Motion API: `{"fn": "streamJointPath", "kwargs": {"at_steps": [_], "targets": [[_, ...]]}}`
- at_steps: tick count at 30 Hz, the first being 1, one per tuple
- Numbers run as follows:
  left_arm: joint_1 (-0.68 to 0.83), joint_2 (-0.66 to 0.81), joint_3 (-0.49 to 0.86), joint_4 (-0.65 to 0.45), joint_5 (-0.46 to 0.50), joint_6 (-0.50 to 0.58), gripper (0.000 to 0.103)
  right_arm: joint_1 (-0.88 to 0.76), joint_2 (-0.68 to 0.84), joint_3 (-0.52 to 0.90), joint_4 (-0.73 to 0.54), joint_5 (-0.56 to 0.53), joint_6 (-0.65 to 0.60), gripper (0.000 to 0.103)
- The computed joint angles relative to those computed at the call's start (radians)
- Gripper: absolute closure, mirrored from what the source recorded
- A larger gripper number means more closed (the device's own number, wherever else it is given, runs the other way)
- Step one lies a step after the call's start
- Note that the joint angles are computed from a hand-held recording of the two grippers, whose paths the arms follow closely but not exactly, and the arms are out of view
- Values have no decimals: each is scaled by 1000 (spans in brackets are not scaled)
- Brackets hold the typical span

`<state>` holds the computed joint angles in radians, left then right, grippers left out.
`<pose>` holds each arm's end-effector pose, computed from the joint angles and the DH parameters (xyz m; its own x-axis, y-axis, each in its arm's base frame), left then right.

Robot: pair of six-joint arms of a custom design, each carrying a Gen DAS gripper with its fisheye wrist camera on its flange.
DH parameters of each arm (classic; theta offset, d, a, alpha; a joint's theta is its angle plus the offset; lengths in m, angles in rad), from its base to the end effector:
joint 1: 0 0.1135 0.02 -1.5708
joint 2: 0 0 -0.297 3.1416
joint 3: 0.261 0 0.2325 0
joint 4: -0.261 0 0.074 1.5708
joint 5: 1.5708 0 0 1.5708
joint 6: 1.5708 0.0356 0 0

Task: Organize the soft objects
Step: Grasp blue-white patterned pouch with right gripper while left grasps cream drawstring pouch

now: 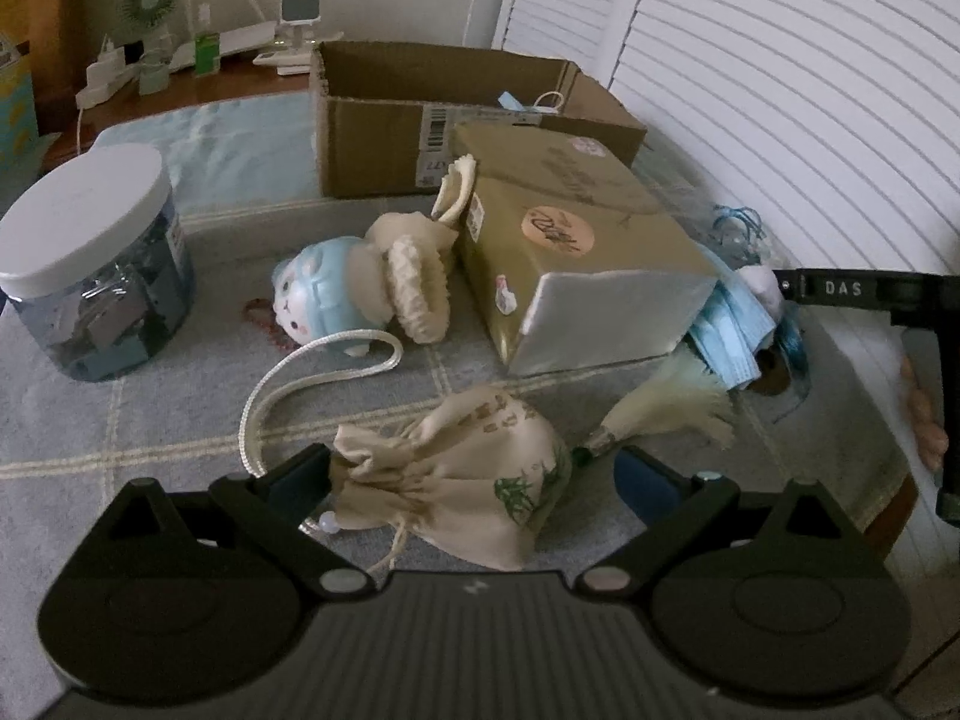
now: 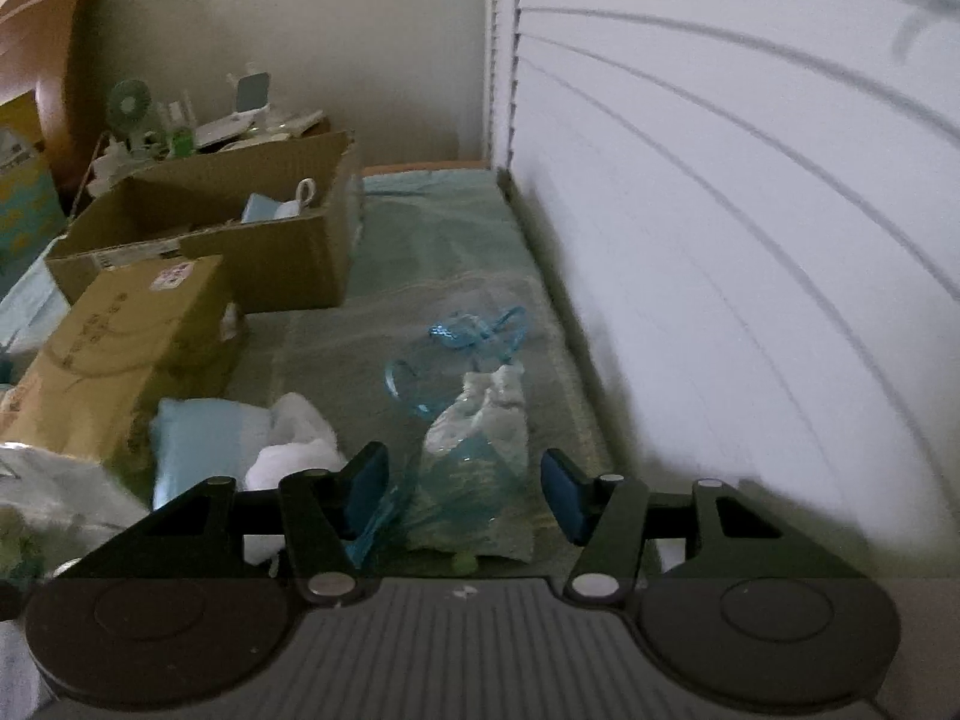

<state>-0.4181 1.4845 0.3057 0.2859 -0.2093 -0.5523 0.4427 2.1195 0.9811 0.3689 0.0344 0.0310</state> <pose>0.1893 -0.0760 0.1400 -0.7519 -0.2275 -0.6188 -0.1367 0.9720 -0.1913 0.3640 0.1712 0.1118 -0.6410 -0.2696 -0.7187 -0.3861 0.9225 -0.0017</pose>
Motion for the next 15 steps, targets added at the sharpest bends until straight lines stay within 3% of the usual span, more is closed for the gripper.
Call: {"fn": "streamJointPath", "kwargs": {"at_steps": [5, 11, 15], "targets": [[-21, 18, 19, -15, -29, -10, 6, 2, 18, 40, -54, 54, 32, 41], [-28, 19, 40, -54, -54, -12, 19, 18, 19, 30, -56, 71, 9, 65], [-18, -7, 34, -65, -49, 3, 26, 25, 1, 6, -35, 83, -13, 70]]}}
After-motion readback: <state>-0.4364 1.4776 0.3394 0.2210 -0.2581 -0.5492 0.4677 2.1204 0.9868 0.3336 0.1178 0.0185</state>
